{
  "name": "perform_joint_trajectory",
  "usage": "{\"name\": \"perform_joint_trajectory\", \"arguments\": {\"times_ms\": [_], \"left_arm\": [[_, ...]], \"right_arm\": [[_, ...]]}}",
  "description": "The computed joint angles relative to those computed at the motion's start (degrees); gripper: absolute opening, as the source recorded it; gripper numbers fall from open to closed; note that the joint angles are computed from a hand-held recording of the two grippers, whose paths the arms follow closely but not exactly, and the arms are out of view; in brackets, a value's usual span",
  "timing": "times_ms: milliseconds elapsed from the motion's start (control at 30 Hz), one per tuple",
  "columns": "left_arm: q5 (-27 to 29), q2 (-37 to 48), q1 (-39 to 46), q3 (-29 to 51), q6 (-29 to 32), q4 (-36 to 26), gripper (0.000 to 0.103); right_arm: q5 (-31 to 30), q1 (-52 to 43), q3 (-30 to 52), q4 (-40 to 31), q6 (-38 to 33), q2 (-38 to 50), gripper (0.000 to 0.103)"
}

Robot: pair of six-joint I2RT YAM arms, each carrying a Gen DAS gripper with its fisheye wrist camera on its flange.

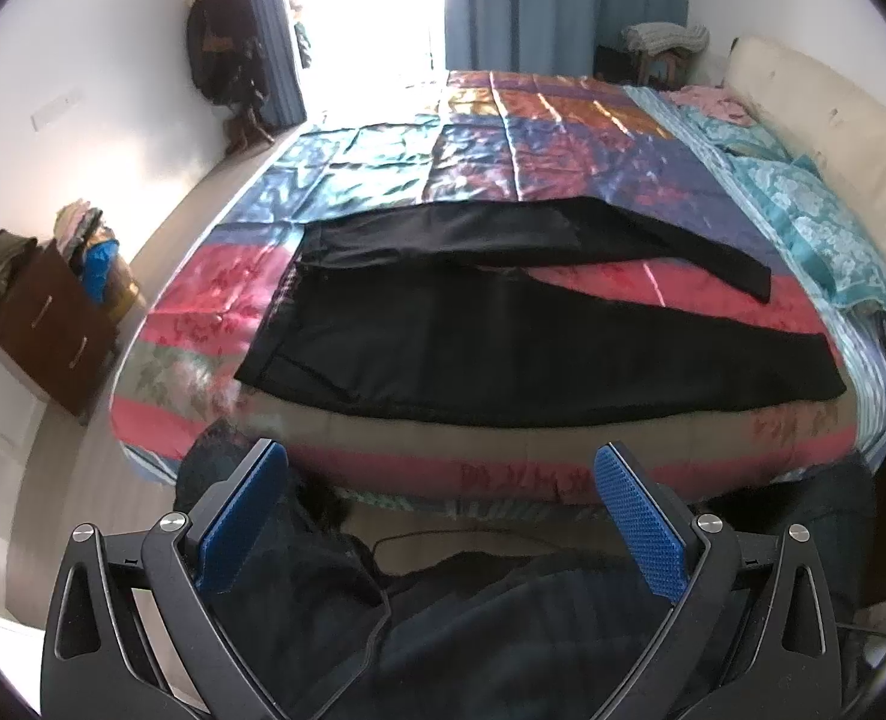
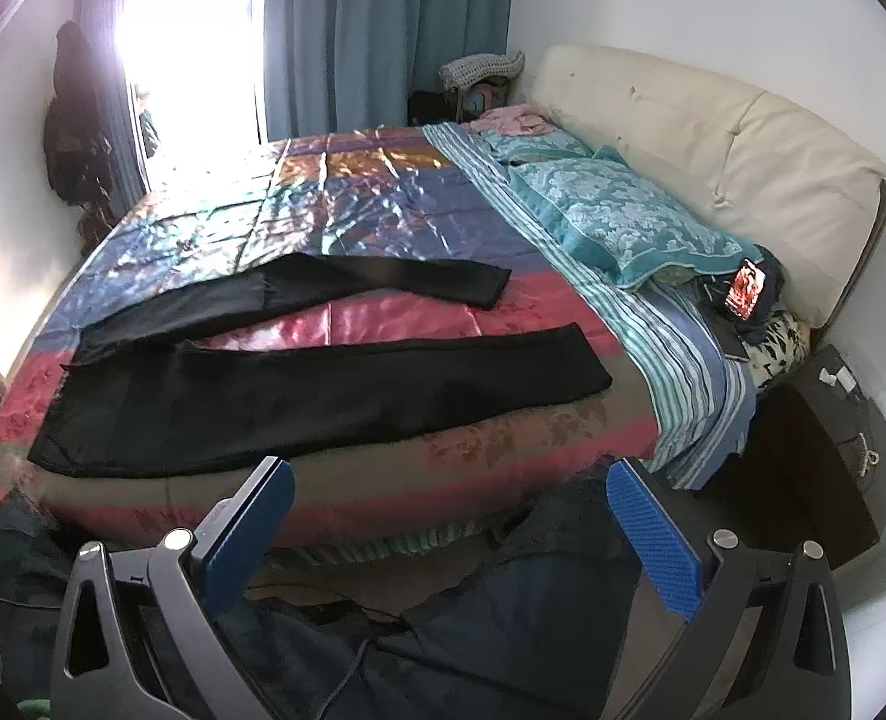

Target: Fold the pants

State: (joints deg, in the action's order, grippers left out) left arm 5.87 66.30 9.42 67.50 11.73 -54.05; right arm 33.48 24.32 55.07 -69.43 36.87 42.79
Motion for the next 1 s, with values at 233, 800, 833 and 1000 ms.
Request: {"name": "perform_joint_trajectory", "arguments": {"times_ms": [233,800,833,1000], "left_arm": [[-0.1,0.0,-0.2,-0.4,0.4,0.4,0.102],[-1.7,0.7,-0.7,-0.8,0.5,0.2,0.102],[-1.7,0.8,-0.6,-0.8,0.4,0.2,0.102],[-1.7,1.4,-0.6,-0.6,0.5,0.4,0.102]], "right_arm": [[1.1,0.3,0.3,-1.0,1.4,1.5,0.103],[1.4,1.4,-0.1,0.0,0.4,3.0,0.103],[1.3,1.4,-0.1,0.2,0.2,3.1,0.103],[1.6,1.7,0.2,0.8,-0.1,3.7,0.103]]}}
